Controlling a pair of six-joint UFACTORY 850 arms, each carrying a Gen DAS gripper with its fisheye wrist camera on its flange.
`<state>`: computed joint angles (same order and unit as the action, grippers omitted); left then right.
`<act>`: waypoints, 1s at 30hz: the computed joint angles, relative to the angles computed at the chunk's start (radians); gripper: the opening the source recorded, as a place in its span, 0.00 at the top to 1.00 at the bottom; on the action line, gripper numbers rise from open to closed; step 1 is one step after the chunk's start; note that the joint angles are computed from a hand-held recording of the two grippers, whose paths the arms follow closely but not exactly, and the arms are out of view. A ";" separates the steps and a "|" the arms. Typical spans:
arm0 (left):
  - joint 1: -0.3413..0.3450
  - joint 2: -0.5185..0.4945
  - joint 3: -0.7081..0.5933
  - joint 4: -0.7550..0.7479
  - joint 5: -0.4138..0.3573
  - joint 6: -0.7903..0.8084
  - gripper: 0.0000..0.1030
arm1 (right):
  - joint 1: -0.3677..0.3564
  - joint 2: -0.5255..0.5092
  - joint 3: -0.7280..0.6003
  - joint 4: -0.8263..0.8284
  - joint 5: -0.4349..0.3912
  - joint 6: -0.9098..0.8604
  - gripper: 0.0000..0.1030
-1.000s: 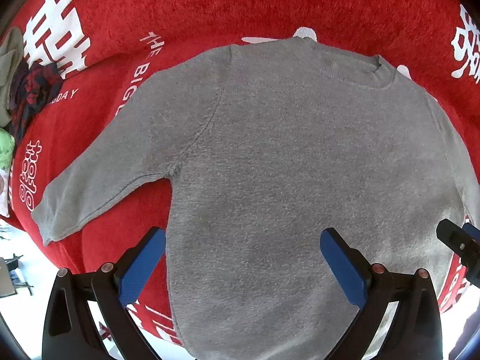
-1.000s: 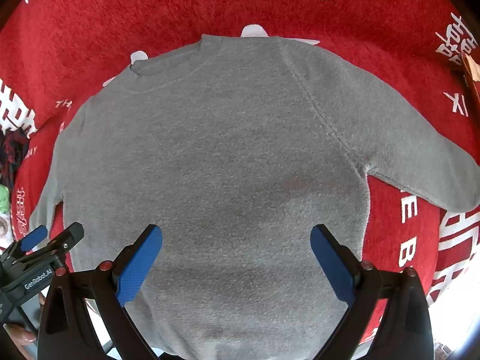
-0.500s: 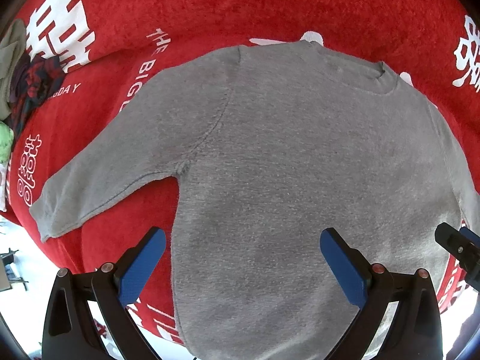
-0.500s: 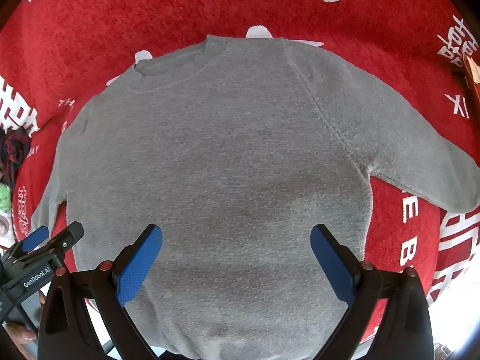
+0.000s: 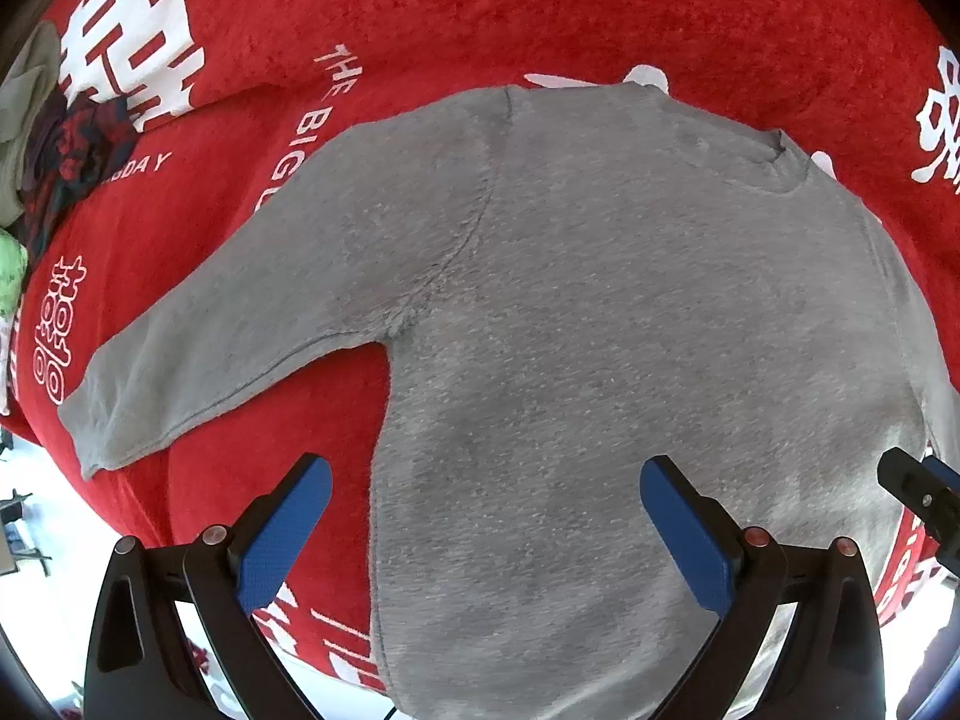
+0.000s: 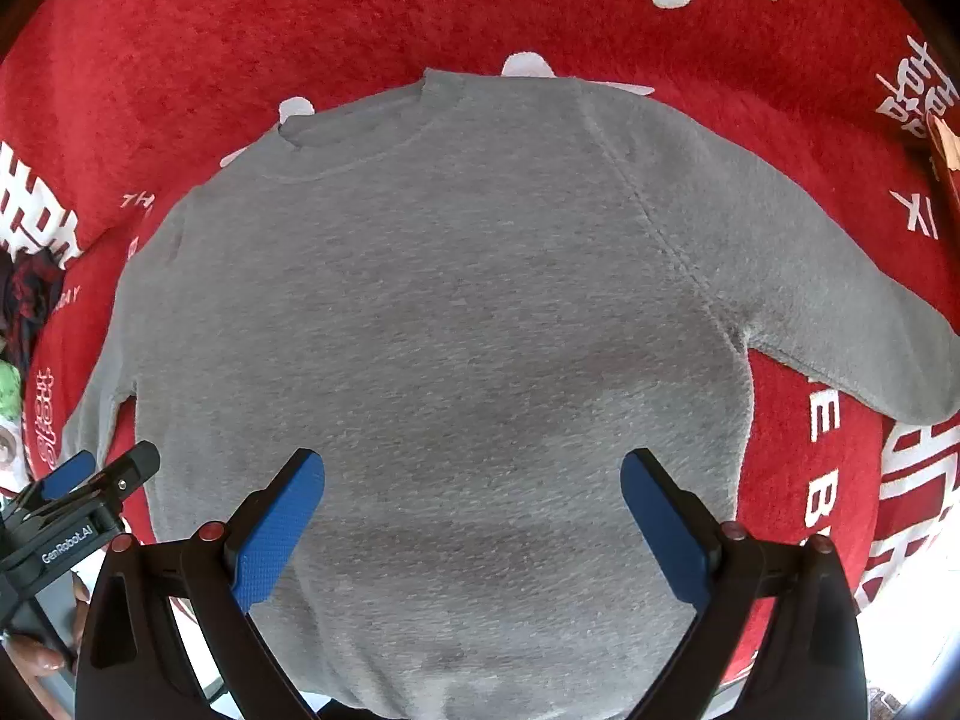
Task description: Fold small clothes
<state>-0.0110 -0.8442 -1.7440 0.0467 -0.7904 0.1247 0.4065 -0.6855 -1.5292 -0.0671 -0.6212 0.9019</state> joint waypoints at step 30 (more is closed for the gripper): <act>0.406 -0.178 -0.124 -0.587 0.001 0.105 0.00 | 0.111 -0.218 -0.304 0.133 -0.120 -0.213 0.03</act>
<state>0.3951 -1.0223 -1.8685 -0.5403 -0.7896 0.2298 0.5174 -0.9038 -1.8335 0.0664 -0.7414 0.6889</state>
